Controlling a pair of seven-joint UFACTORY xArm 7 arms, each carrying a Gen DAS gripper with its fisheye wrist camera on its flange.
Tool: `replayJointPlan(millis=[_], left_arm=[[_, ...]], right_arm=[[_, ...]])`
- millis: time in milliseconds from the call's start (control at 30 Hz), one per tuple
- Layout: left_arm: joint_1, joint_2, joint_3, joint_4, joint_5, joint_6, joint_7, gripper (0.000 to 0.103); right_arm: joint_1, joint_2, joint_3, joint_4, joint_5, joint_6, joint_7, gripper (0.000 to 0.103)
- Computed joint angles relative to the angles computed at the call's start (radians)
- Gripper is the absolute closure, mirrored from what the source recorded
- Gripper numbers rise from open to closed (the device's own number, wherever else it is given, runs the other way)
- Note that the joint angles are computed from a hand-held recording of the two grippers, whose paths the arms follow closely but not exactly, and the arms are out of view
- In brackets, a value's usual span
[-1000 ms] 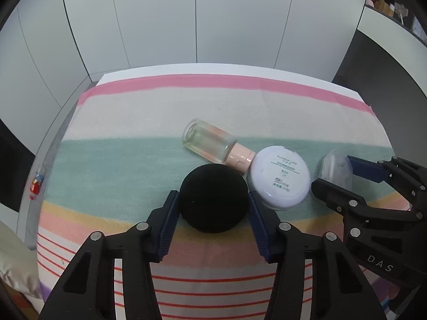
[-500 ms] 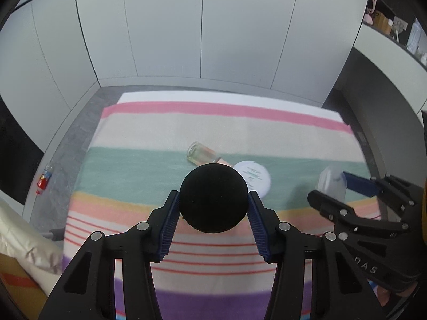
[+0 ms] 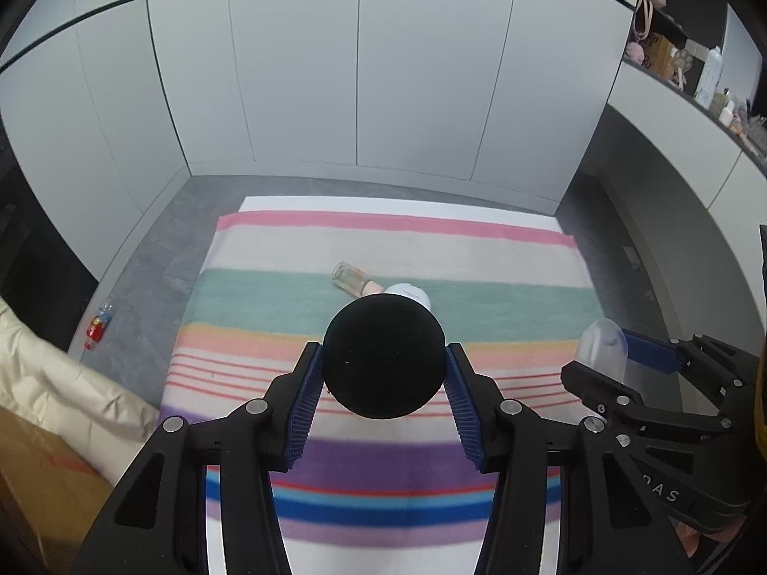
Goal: Organize objects
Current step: 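Carry the puff with the left tool while the right tool carries the case toward the box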
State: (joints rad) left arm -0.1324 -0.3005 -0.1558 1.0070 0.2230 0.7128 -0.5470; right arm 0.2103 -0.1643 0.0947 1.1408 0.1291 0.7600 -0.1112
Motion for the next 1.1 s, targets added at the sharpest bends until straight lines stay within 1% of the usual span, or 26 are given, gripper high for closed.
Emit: replayJointPlan(millis=[133, 333, 467, 600, 667, 833, 900, 1033, 1100], left_arm=[[-0.014, -0.082, -0.025, -0.022, -0.005, 0.045, -0.023, 0.051], [-0.028, -0.183, -0.079, -0.057, 0.006, 0.108, -0.076, 0.051], [-0.044, -0.254, -0.104, -0.080, -0.009, 0.142, -0.112, 0.051], [-0.049, -0.307, -0.128, -0.097, -0.014, 0.163, -0.150, 0.051], [-0.054, -0.337, -0.131, -0.117, -0.025, 0.162, -0.169, 0.051], [-0.059, -0.384, -0.137, -0.161, -0.042, 0.153, -0.191, 0.051], [-0.045, -0.395, -0.151, -0.167, -0.030, 0.163, -0.208, 0.051], [-0.043, -0.402, -0.149, -0.184, -0.020, 0.162, -0.201, 0.051], [-0.036, -0.409, -0.154, -0.189, -0.011, 0.160, -0.207, 0.051]], right_arm=[[-0.005, -0.102, -0.008, -0.047, 0.003, 0.030, 0.006, 0.045], [-0.008, -0.254, -0.021, -0.124, 0.004, 0.070, 0.003, 0.045], [-0.013, -0.349, -0.032, -0.182, 0.000, 0.091, -0.007, 0.045], [-0.014, -0.419, -0.044, -0.223, 0.007, 0.116, -0.015, 0.045], [-0.013, -0.453, -0.046, -0.240, 0.005, 0.125, -0.024, 0.045], [-0.001, -0.485, -0.058, -0.257, 0.030, 0.099, -0.040, 0.045], [0.003, -0.493, -0.066, -0.259, 0.048, 0.092, -0.041, 0.045], [-0.004, -0.502, -0.052, -0.257, 0.022, 0.072, -0.057, 0.045], [-0.013, -0.494, -0.045, -0.257, 0.016, 0.075, -0.041, 0.045]])
